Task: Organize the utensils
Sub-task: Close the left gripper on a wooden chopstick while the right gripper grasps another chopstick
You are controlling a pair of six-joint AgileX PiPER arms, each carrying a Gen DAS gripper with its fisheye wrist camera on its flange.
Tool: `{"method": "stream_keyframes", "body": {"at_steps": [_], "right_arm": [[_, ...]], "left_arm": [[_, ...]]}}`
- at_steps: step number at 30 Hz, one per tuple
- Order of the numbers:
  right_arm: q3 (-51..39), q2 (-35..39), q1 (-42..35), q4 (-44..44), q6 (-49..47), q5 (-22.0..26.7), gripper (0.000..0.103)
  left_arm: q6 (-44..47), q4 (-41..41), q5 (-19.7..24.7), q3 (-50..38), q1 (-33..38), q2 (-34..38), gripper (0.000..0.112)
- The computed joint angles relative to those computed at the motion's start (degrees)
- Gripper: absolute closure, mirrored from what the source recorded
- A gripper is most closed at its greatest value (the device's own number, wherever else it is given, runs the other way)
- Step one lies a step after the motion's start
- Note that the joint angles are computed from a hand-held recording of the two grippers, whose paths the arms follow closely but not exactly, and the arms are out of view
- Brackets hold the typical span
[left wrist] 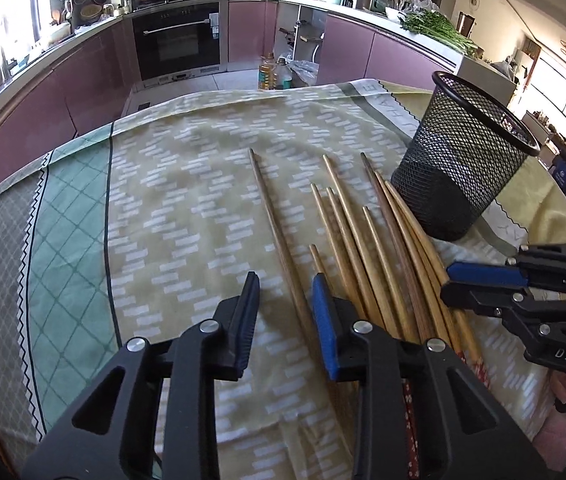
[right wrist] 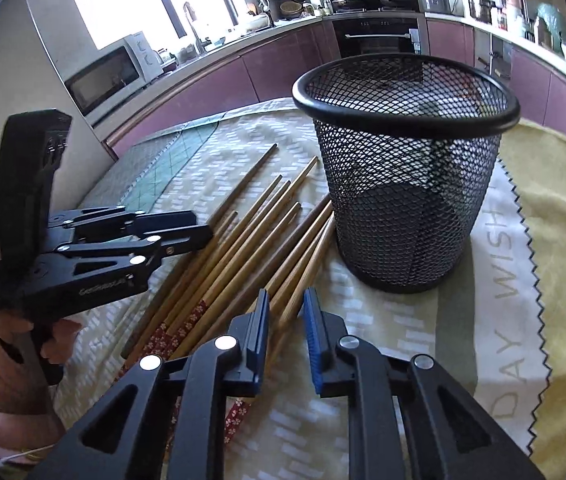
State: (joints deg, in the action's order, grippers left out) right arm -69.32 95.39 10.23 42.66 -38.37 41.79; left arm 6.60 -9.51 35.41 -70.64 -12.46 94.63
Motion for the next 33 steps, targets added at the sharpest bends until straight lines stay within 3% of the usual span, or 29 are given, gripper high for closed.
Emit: {"method": "stream_keyframes", "body": {"at_steps": [3,9,14,19,26,30,33], "right_arm": [[0.5,-0.1,-1.1,2.4,-1.7,1.0,0.092],[1.4,-1.0,-2.5,6.0,-4.6,2.7,0.098],[2.1,-2.3,-2.9,7.3,-6.8,3.2,0.098],[1.1,-2.0,-1.5,2.8,-4.2,3.0,0.098],[-0.8,-0.6,0.4,-2.2,-0.3,1.4,0.089],[-2.7,1.2,-1.5,1.0,-3.4,5.3,0.097],[-2.4,0.6,-1.7,1.1,-4.2,5.0,0.097]], "left_arm": [[-0.3,-0.7,0.1,-0.6,0.2,0.6,0.101],[0.4,-4.6,-0.5,0.5,1.3,-0.2,0.104],[1.4,-6.1,-1.5,3.2,1.7,-2.9,0.105],[4.9,-8.5,-0.5,6.2,2.6,-5.3,0.105],[5.0,-6.1,0.0,5.7,2.3,-4.3,0.1],[3.9,-4.5,0.6,2.6,1.8,-1.9,0.103],[2.3,-3.5,0.2,2.6,1.5,-1.9,0.105]]}}
